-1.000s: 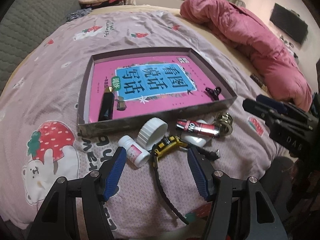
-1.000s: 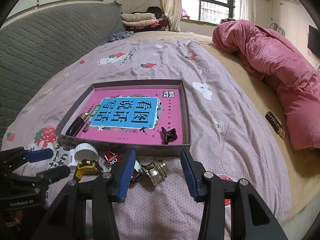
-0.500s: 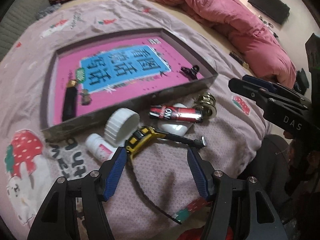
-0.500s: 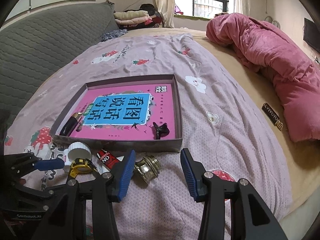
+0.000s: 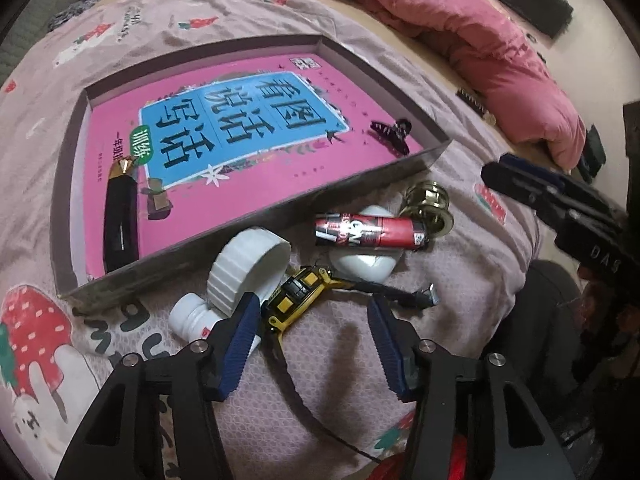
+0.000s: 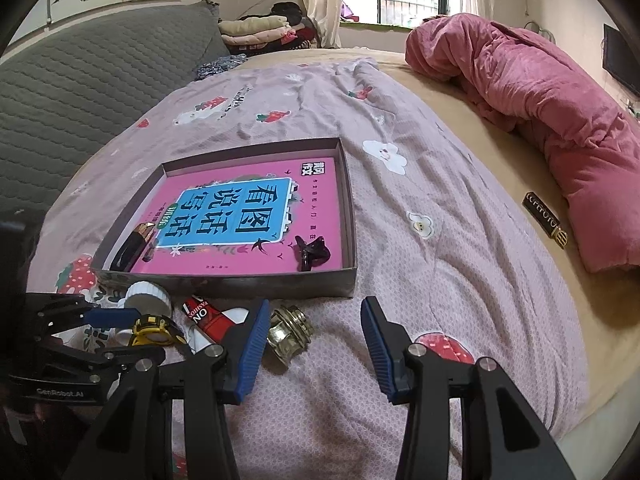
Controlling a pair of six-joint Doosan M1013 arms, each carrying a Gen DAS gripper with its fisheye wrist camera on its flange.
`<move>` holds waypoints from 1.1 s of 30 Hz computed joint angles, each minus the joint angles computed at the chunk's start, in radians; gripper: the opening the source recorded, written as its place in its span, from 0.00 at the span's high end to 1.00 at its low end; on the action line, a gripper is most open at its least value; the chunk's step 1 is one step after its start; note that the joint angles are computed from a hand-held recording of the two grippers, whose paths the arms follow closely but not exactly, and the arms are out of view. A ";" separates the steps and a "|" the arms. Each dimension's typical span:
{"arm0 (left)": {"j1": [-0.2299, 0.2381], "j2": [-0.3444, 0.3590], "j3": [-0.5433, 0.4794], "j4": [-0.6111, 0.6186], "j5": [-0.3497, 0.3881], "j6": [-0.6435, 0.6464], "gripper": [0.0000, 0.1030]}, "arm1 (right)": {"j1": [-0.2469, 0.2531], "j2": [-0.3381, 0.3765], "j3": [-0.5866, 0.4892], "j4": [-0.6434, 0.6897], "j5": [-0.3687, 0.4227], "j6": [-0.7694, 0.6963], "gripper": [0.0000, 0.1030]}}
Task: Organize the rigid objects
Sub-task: 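Move the right tool to the brass knob while the left tool approaches the yellow tape measure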
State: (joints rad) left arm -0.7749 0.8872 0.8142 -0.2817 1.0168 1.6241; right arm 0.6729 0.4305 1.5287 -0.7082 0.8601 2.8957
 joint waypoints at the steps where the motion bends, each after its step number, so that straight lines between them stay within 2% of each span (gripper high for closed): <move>1: -0.003 0.000 -0.001 0.007 0.002 0.016 0.45 | 0.000 0.000 0.001 0.000 0.000 0.002 0.55; 7: -0.003 0.030 -0.049 0.016 0.052 0.025 0.45 | -0.005 0.000 0.005 0.011 -0.004 0.001 0.55; 13: -0.012 0.054 -0.087 0.062 0.083 0.042 0.46 | -0.014 0.006 0.005 0.079 -0.032 -0.097 0.55; 16: -0.016 0.059 -0.094 0.071 0.084 0.040 0.50 | -0.014 0.022 -0.006 0.122 -0.020 -0.178 0.55; 23: -0.027 0.064 -0.103 0.119 0.083 0.020 0.54 | -0.014 0.036 -0.008 0.161 -0.011 -0.240 0.55; 33: -0.032 0.065 -0.105 0.152 0.074 -0.025 0.59 | -0.010 0.062 -0.020 0.106 0.025 -0.200 0.55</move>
